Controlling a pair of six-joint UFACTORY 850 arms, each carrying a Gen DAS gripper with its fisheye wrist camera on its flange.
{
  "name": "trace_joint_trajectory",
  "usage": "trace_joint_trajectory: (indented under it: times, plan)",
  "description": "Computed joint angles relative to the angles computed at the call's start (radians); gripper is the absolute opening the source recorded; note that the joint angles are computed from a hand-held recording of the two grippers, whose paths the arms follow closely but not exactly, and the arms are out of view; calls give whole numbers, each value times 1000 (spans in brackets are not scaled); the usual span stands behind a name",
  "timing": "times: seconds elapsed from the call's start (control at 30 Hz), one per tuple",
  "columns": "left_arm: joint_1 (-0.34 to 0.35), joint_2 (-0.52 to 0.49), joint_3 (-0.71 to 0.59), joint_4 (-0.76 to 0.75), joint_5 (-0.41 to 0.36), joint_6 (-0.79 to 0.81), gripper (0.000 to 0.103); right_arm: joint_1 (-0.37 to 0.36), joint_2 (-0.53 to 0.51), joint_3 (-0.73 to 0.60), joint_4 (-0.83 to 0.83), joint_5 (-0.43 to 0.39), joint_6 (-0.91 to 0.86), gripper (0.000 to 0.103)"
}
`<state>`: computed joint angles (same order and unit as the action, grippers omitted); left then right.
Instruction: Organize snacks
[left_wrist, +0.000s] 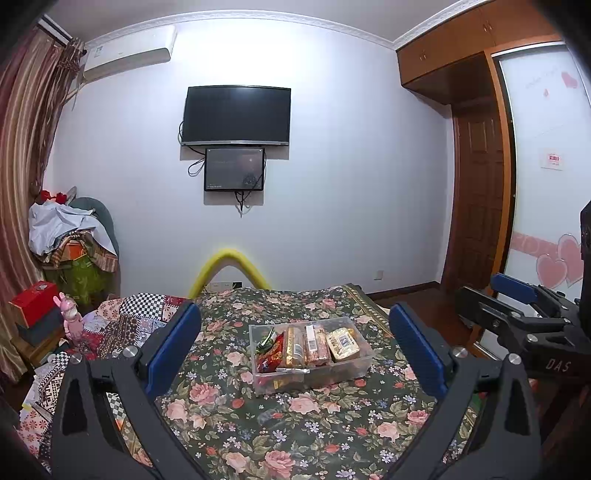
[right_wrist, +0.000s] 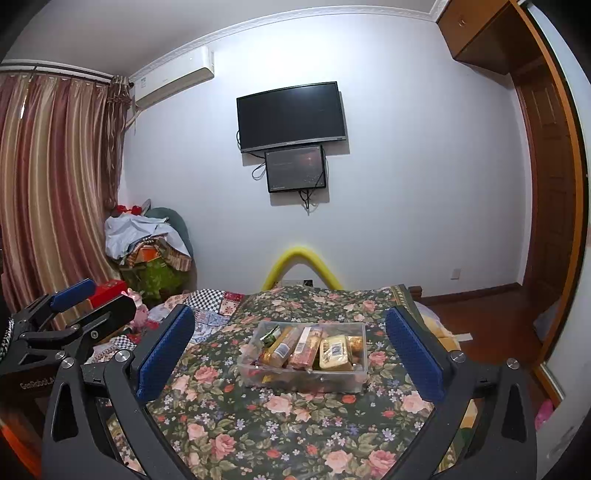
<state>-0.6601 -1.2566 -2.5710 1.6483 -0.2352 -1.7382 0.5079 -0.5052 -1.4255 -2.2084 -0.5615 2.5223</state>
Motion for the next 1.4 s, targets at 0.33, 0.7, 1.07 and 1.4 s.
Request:
trace_joint_trajectory:
  times: [0.33,0.7,1.07,1.4]
  plan:
    - [-3,-1,-1,-3,5,8,103,-2,6,8,-2,2,10,103]
    - [-1,-13,-22,-67,9,67,103,-2,12,17,-5,-5,24,103]
    - [0,-31,-52,-129,11,124,103,-2,10,10,16,-3,-1,103]
    - [-1,-70,-120,-266,0,259,103,-3,13,11,22,-2,-10,103]
